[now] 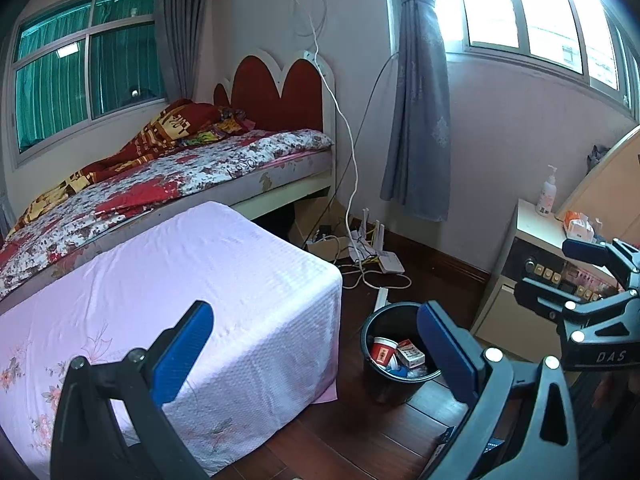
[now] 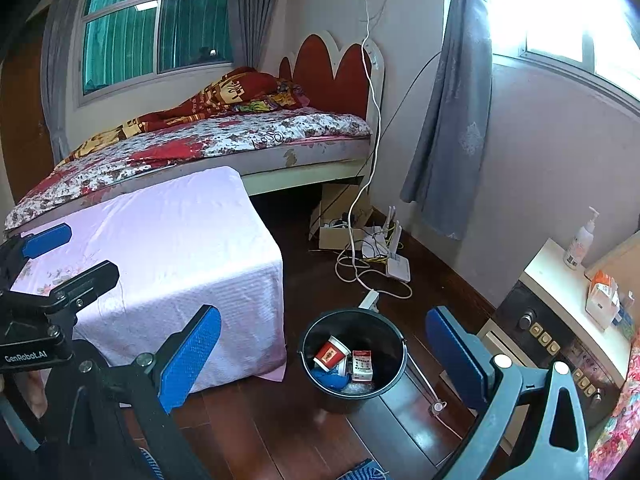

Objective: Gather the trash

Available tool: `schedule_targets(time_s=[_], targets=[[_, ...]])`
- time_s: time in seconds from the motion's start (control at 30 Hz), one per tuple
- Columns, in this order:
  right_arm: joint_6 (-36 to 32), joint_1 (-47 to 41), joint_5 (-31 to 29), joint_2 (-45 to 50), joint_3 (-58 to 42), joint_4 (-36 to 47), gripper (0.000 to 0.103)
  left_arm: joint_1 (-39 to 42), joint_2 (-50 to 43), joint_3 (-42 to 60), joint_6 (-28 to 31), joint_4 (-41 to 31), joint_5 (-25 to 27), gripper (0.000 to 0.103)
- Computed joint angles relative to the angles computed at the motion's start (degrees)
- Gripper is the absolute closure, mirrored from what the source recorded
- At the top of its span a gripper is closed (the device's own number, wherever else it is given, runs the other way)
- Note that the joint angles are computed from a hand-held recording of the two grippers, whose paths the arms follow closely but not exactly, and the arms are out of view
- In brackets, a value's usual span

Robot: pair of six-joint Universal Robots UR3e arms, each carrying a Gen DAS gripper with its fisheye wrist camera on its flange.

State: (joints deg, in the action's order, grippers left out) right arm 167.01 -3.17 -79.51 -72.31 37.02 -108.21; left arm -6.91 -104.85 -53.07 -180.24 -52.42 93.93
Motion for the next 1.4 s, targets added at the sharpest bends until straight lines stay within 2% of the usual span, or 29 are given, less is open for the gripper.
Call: schedule_targets(time_s=[1.4], targets=[[-0.38, -0.66, 0.55, 0.03, -0.14, 0.17, 0.0, -0.26, -1.45, 3.35, 1.93, -0.59, -0.19, 0.001]])
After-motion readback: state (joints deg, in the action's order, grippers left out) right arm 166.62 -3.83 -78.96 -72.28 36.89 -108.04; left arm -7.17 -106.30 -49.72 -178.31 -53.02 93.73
